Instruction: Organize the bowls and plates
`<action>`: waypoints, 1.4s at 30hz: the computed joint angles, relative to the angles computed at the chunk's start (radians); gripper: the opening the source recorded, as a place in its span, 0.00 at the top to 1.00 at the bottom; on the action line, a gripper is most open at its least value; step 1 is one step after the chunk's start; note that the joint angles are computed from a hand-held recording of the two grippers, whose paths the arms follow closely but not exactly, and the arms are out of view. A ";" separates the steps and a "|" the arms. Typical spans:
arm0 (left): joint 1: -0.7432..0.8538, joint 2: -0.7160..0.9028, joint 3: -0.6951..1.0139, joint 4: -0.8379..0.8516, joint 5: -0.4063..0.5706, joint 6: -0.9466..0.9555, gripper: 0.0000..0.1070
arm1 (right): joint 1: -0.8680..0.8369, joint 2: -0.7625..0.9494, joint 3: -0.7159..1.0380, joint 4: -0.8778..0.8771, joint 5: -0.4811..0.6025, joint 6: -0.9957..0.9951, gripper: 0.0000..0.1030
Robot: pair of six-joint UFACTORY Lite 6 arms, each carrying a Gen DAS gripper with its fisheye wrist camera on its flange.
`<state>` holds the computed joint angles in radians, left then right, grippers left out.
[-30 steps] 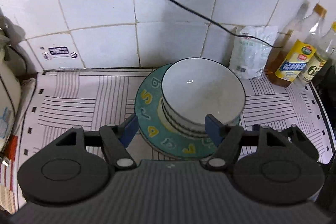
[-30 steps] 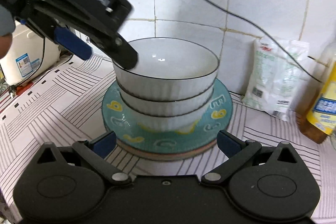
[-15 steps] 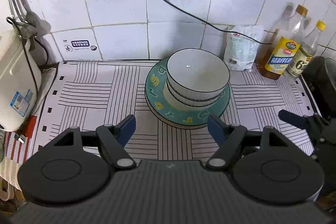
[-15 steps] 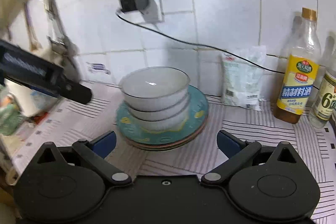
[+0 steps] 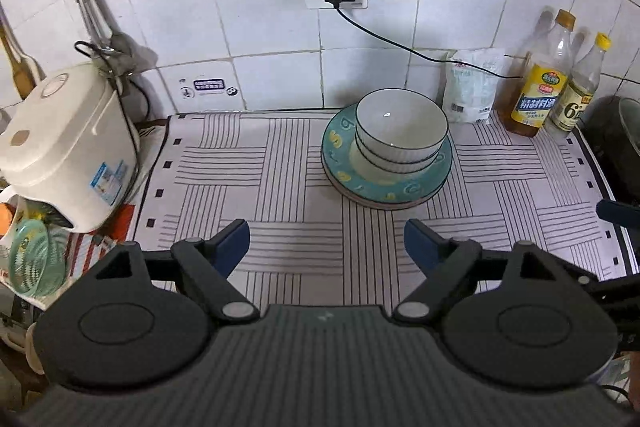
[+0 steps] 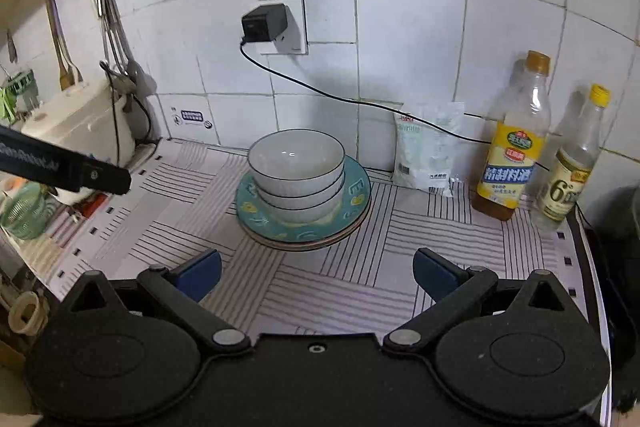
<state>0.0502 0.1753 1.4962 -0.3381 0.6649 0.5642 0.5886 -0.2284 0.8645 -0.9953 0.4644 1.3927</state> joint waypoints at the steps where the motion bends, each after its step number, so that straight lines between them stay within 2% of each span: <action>1: 0.010 -0.020 -0.013 -0.005 0.013 0.013 0.21 | 0.020 -0.017 0.001 0.023 0.025 0.001 0.00; 7: 0.059 -0.140 -0.104 -0.043 0.040 0.083 0.13 | 0.199 -0.012 0.097 0.045 0.313 0.030 0.00; 12: 0.110 -0.232 -0.183 -0.115 0.051 0.175 0.10 | 0.308 -0.005 0.139 0.021 0.453 0.118 0.00; 18: 0.146 -0.340 -0.277 -0.159 0.050 0.256 0.10 | 0.394 0.010 0.174 0.017 0.563 0.186 0.00; 23: 0.167 -0.374 -0.301 -0.172 0.065 0.275 0.10 | 0.450 0.023 0.184 0.012 0.638 0.245 0.00; 31: 0.203 -0.385 -0.335 -0.215 0.078 0.352 0.10 | 0.477 -0.048 0.110 0.040 0.660 0.332 0.00; 42: 0.200 -0.392 -0.384 -0.218 0.018 0.337 0.10 | 0.525 -0.009 0.131 0.037 0.745 0.321 0.00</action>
